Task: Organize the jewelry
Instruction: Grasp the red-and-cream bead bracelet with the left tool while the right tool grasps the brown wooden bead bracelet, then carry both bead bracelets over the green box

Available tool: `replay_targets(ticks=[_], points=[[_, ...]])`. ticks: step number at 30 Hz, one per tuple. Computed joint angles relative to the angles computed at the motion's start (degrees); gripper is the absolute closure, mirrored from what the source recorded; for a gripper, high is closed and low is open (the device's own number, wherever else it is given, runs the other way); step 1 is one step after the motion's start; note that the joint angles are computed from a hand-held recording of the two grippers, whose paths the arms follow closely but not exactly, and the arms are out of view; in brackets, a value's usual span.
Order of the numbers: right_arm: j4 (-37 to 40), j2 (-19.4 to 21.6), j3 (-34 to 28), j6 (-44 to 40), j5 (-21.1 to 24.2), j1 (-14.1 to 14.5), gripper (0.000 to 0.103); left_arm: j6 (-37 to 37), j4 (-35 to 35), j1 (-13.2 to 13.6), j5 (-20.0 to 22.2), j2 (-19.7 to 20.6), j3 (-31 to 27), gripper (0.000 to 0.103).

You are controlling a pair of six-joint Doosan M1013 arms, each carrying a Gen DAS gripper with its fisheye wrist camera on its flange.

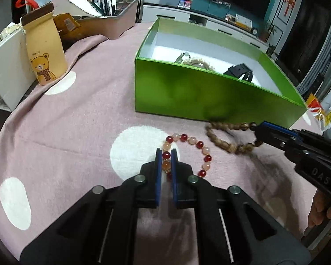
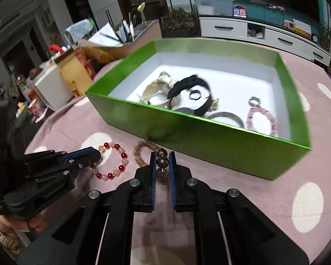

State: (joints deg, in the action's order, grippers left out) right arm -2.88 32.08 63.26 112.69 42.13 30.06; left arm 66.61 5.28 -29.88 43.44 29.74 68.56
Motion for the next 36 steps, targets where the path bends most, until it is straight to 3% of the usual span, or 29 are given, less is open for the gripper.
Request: replay_targets(ticks=[9, 19, 36], points=[[-2.46, -4.97, 5.92, 3.63, -5.35, -0.05, 0.092, 1.45, -1.02, -0.54, -3.32, -2.16, 1.47, 0.096], [-8.41, -8.89, 10.09, 10.36, -8.82, -0.17, 0.092, 1.59, 1.15, -1.93, -3.88, -3.75, 1.24, 0.096], [-17.64, -12.26, 12.10, 18.14, -12.28, -0.31, 0.092, 1.80, 4.97, -2.91, -4.31, -4.30, -1.82, 0.096]])
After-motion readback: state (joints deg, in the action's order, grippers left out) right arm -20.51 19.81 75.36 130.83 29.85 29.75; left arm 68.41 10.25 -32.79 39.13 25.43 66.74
